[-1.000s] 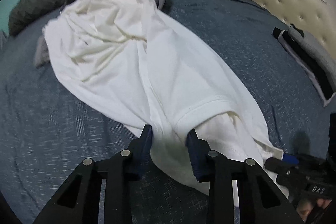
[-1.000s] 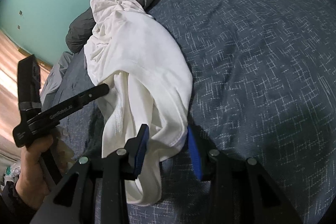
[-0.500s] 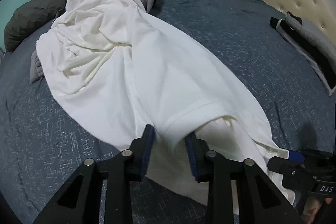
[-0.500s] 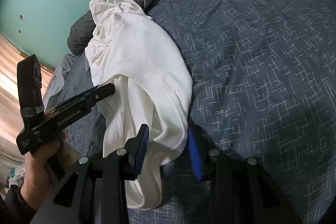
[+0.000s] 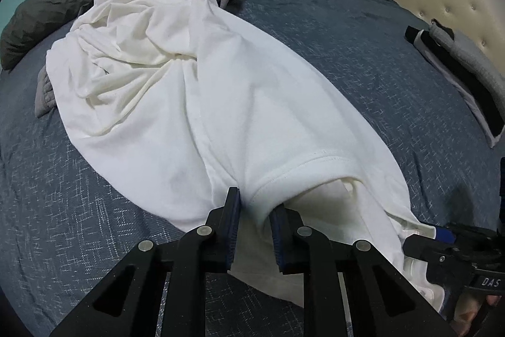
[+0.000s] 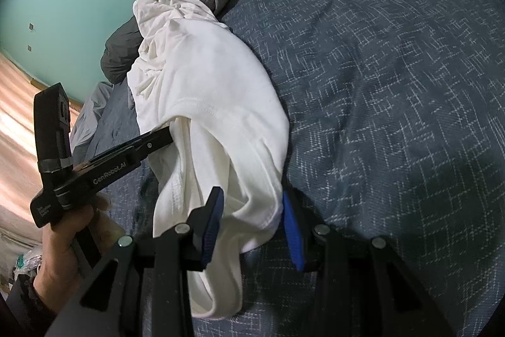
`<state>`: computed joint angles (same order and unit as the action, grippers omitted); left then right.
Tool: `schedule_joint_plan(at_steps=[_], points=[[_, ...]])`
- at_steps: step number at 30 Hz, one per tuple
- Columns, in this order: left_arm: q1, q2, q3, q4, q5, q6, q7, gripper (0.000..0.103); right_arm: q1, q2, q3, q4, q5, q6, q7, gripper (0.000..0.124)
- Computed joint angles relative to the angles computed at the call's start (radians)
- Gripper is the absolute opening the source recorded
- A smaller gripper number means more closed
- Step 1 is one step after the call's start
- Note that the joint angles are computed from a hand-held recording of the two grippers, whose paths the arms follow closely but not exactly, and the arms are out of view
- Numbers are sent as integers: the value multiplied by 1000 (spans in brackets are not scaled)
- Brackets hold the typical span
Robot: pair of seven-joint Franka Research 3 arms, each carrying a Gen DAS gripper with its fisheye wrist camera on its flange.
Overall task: Fold clothes
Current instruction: 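Grasp the shirt hem with the left gripper while the right gripper holds the shirt, then lift the white shirt with both grippers, stretching it between them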
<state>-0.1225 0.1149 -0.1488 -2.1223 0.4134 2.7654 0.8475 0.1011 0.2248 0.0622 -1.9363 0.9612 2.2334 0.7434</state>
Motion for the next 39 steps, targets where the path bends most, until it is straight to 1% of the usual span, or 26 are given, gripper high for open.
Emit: schedule_joint_plan(at_steps=[1,2,5,8,9,10,11,12,13,16,19,22,24,27,31,39], points=[[3,-3,1,-4,-6,6,2,15,0,0,0,1,0,0,0,38],[6,-6,1,-9,-13,12,5,6,0,0,0,1,-1,-1,1,38],[11,-24,2,-23,-18,20,16,4,-1,-1,0,1,0,-1,-1,38],[11,-66,0,-36,-10,13,20,4,1,-11,2,-9,7,11,-15,37],[13,-76,0,-37,-10,9,25,4,2,-15,2,-13,11,17,-24,36],[14,-101,-1,-46,-9,5,29,4,2,-17,3,-15,15,17,-34,29],[15,-120,-3,-54,-14,2,40,4,2,-21,3,-19,22,20,-46,12],[17,-143,-4,-65,-8,2,44,4,1,-28,3,-27,36,27,-57,12],[19,-176,-8,-75,30,-12,25,4,0,-34,2,-35,50,34,-69,12],[27,-269,-11,-117,32,-31,36,4,2,-68,-1,-67,86,67,-109,10],[39,-318,-19,-124,43,-47,33,3,7,-125,-8,-99,127,67,-154,9],[42,-415,-26,-161,44,-71,41,3,27,-195,-16,-122,135,79,-186,8],[55,-457,-44,-162,61,-87,23,3,40,-235,-27,-122,126,78,-183,7],[54,-544,-36,-184,42,-91,20,3,57,-290,-43,-110,123,66,-180,7],[57,-642,-45,-177,31,-140,29,3,78,-362,-64,-73,107,43,-174,7],[67,-756,-60,-96,26,-236,55,3,112,-449,-99,55,62,-13,-142,6]])
